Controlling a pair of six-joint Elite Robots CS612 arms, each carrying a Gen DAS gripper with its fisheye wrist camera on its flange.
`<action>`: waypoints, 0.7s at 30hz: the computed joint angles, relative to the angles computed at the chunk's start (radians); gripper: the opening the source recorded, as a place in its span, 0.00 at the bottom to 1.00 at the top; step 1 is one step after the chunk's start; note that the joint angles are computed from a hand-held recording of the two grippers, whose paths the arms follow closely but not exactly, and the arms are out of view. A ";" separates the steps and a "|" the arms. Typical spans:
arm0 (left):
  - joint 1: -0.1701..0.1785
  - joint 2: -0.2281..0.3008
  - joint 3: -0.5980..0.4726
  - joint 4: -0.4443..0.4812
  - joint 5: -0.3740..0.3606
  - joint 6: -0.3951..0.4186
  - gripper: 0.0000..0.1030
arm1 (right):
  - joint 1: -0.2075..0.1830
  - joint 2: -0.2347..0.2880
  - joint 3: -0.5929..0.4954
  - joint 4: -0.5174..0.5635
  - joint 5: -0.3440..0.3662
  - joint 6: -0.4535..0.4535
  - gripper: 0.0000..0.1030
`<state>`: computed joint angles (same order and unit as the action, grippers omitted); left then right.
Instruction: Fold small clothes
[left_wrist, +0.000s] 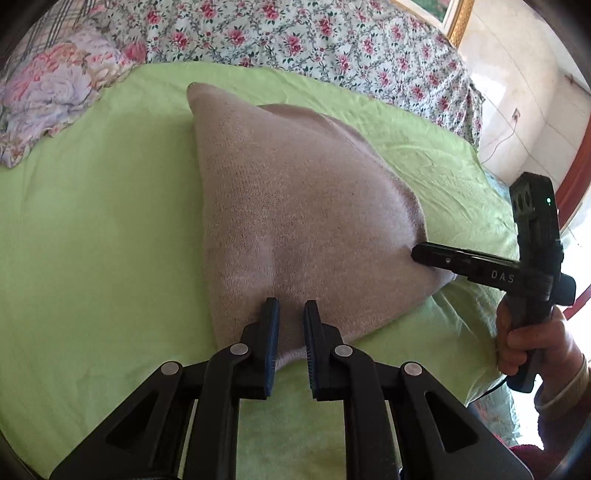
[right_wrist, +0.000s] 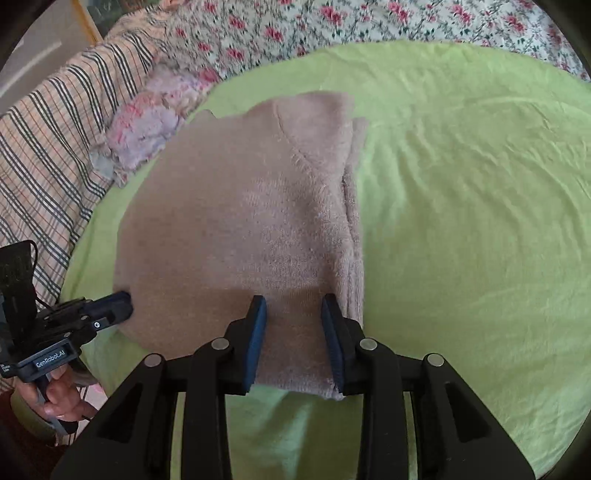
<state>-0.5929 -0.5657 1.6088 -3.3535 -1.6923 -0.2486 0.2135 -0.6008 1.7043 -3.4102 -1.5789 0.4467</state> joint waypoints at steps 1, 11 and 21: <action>-0.002 0.000 0.001 -0.002 0.007 -0.002 0.13 | 0.007 0.000 -0.004 0.006 -0.025 -0.006 0.31; 0.001 -0.008 0.025 -0.028 0.001 -0.032 0.16 | 0.018 -0.011 0.030 -0.033 -0.088 -0.011 0.32; -0.005 -0.053 0.067 0.020 0.032 -0.017 0.27 | 0.024 -0.045 0.099 -0.055 -0.114 0.061 0.35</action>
